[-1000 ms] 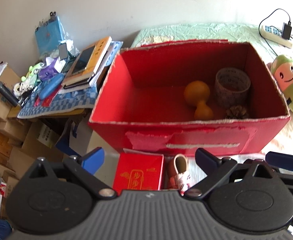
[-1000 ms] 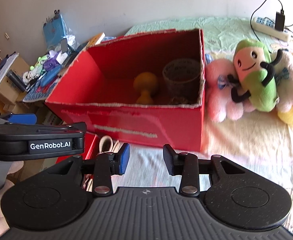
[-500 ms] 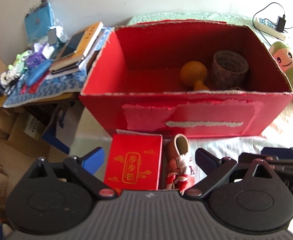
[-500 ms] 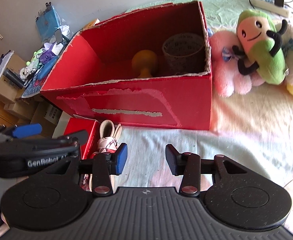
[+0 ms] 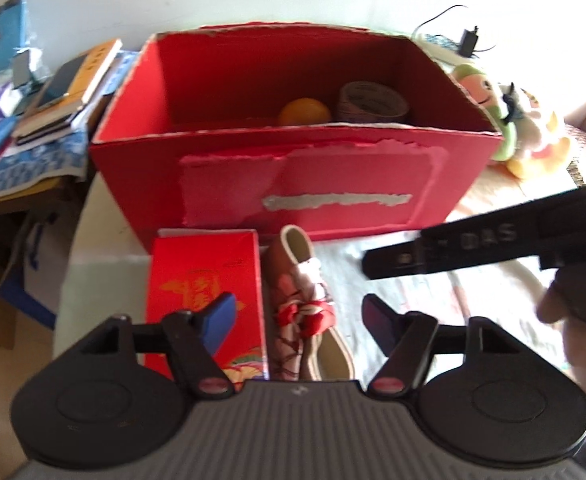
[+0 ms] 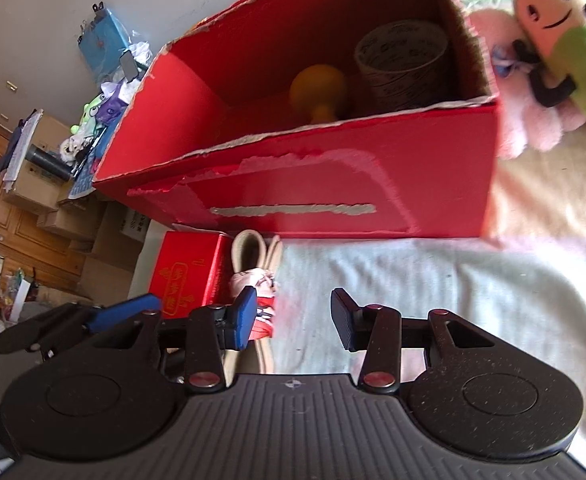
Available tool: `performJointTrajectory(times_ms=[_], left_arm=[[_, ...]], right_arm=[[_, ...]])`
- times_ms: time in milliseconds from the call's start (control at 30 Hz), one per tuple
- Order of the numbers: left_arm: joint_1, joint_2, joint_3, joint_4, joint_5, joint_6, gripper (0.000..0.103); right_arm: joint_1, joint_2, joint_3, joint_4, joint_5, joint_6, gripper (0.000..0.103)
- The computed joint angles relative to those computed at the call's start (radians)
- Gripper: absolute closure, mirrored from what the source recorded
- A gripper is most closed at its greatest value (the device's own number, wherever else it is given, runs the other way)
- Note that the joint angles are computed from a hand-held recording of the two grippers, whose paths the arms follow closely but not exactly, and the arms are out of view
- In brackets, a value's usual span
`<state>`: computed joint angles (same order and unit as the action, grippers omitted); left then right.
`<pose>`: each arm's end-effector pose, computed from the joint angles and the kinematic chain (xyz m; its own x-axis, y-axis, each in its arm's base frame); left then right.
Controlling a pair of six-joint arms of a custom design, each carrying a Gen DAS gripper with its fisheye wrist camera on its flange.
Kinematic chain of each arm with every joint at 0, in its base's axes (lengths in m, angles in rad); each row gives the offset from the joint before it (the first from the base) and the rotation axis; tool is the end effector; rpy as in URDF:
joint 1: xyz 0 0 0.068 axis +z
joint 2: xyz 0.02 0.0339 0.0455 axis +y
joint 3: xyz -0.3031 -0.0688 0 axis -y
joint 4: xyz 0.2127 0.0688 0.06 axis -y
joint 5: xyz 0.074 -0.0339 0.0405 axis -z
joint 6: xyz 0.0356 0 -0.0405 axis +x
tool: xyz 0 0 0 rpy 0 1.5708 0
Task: Organize objects
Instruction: 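Grasp the white-and-red cloth slipper by its heel with the right gripper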
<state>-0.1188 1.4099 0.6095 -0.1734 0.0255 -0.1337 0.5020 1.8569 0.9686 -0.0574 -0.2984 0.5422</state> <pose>0.2225 -0.0275 0.2112 -0.8316 -0.0349 -0.5543 0.0221 0.9952 -0.0958 0.3013 0.1773 0.1895 -0.9241 0.0554 -0.3782 -0.1563 0.8481 0.5062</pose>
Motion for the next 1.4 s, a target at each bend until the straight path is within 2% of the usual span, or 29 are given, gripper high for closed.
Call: performJointTrajectory(times_ms=[233, 567, 800, 1067, 1233, 1333, 1400], left_arm=[[0.031, 0.019, -0.032, 0.056, 0.108, 0.051, 0.034], [0.040, 0.086, -0.051, 0.098, 0.184, 0.122, 0.044], [0.035, 0.101, -0.055, 0.109, 0.150, 0.162, 0.043], [0.033, 0.144, -0.036, 0.101, 0.156, 0.190, 0.042], [-0.001, 0.191, -0.012, 0.092, 0.133, 0.199, 0.044], [-0.039, 0.210, 0.001, 0.091, 0.102, 0.197, 0.045], [-0.067, 0.228, 0.015, 0.081, 0.076, 0.194, 0.052]], right_arm=[[0.007, 0.032, 0.015, 0.028, -0.051, -0.004, 0.058], [0.028, 0.068, 0.002, 0.103, -0.091, -0.002, 0.059], [0.044, 0.108, 0.041, 0.088, -0.074, 0.016, 0.062], [0.045, 0.153, 0.073, 0.077, -0.081, 0.043, 0.063], [0.014, 0.154, 0.052, 0.090, -0.125, 0.060, 0.073], [-0.011, 0.137, 0.025, 0.100, -0.150, 0.072, 0.076], [-0.031, 0.122, 0.003, 0.103, -0.160, 0.074, 0.076]])
